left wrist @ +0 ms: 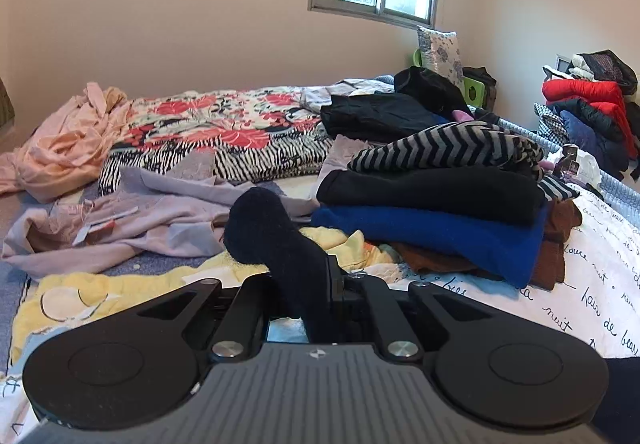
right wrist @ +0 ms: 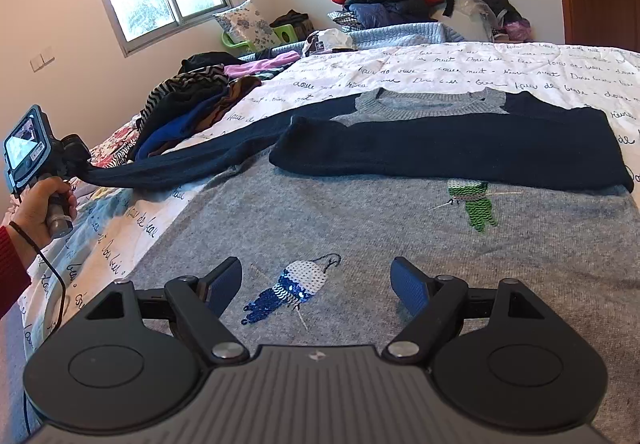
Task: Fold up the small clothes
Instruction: 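Lift the navy sleeve with the left gripper and carry it across the sweater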
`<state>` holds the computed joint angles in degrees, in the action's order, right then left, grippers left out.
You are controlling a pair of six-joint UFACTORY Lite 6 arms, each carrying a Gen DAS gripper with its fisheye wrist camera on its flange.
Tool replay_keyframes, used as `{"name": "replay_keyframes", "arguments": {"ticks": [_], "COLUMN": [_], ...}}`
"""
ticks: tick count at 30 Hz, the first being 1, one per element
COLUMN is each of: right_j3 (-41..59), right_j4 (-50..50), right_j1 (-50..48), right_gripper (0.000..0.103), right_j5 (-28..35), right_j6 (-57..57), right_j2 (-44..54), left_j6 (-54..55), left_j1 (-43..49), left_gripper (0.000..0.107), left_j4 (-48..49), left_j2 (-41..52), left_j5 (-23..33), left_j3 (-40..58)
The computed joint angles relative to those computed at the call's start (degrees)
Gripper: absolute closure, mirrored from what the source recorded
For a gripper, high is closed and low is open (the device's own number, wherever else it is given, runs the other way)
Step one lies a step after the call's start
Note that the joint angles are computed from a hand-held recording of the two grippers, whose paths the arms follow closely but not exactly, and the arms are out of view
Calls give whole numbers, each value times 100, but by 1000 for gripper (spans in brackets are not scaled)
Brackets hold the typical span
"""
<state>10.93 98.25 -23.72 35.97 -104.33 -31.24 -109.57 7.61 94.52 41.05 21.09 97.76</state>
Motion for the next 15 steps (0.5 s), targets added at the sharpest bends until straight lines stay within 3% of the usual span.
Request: {"name": "replay_keyframes", "arguments": {"ticks": [8, 15], "right_j3": [-10, -4], "right_j4": [-187, -293], "right_j1": [-297, -576], "right_gripper": [21, 21], "right_j5": [198, 383], "right_j6": [87, 79], "right_j2": [3, 76], "left_j6": [-489, -1450], "left_j1": [-431, -1035], "left_gripper": [97, 97], "left_j4": [609, 1810], "left_j2": [-314, -913], "left_j5": [220, 418], "left_j3": [-194, -924]}}
